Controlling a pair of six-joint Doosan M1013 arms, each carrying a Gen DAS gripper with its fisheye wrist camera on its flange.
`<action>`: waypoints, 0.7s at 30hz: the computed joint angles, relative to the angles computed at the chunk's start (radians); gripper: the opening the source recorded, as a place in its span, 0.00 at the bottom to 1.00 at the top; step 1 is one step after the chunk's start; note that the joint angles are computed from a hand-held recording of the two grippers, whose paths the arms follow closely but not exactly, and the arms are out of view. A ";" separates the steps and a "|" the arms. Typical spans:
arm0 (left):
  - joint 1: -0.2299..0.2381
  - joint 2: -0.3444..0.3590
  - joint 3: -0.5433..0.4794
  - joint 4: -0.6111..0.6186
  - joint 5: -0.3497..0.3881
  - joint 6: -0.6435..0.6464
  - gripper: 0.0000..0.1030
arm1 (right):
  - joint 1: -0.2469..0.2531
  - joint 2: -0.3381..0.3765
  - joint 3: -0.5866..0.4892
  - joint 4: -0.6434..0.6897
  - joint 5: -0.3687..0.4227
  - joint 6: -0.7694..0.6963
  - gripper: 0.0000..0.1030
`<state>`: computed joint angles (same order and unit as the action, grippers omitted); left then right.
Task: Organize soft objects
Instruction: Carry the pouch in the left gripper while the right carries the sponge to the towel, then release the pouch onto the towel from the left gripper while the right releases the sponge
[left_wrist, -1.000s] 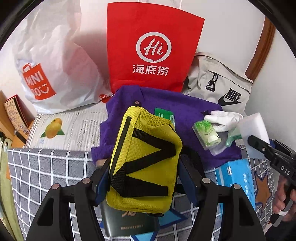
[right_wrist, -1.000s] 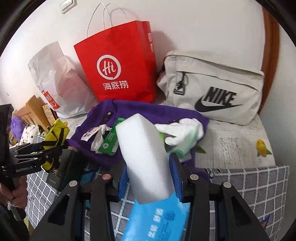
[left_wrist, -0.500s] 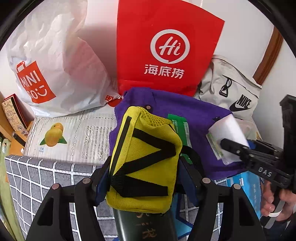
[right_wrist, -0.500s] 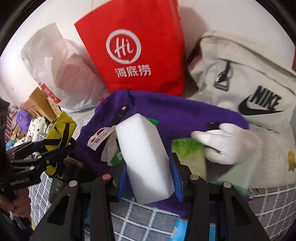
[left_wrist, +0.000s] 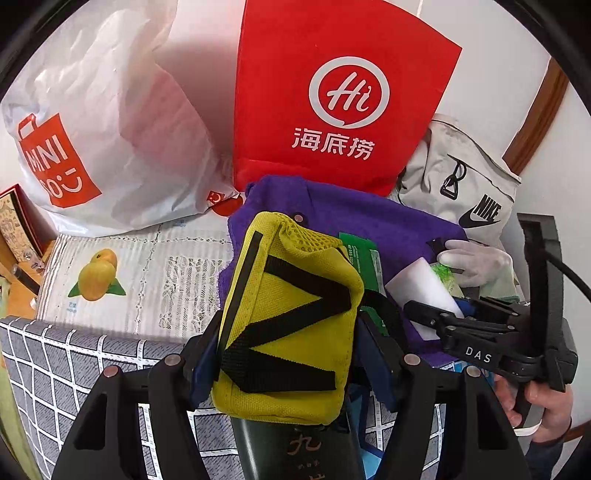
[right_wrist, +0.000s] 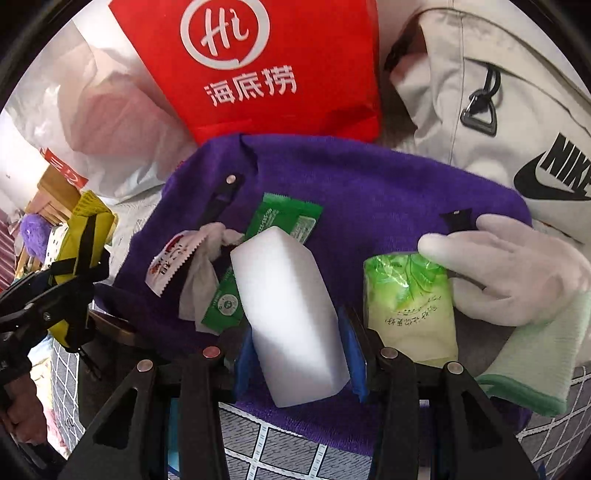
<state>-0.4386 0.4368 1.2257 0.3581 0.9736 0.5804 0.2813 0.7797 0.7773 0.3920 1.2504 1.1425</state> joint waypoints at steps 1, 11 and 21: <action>0.000 0.001 -0.001 -0.002 0.001 0.002 0.64 | 0.000 0.001 0.000 -0.001 0.003 0.000 0.43; 0.004 0.022 -0.040 -0.036 0.003 0.053 0.64 | -0.021 -0.024 0.028 0.027 -0.006 -0.031 0.52; 0.011 0.098 -0.177 -0.077 0.047 0.140 0.64 | -0.053 -0.102 0.123 0.051 -0.137 -0.101 0.52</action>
<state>-0.4275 0.5351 1.0489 0.2813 1.0207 0.7207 0.2279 0.6776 0.9004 0.4432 1.1135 1.0415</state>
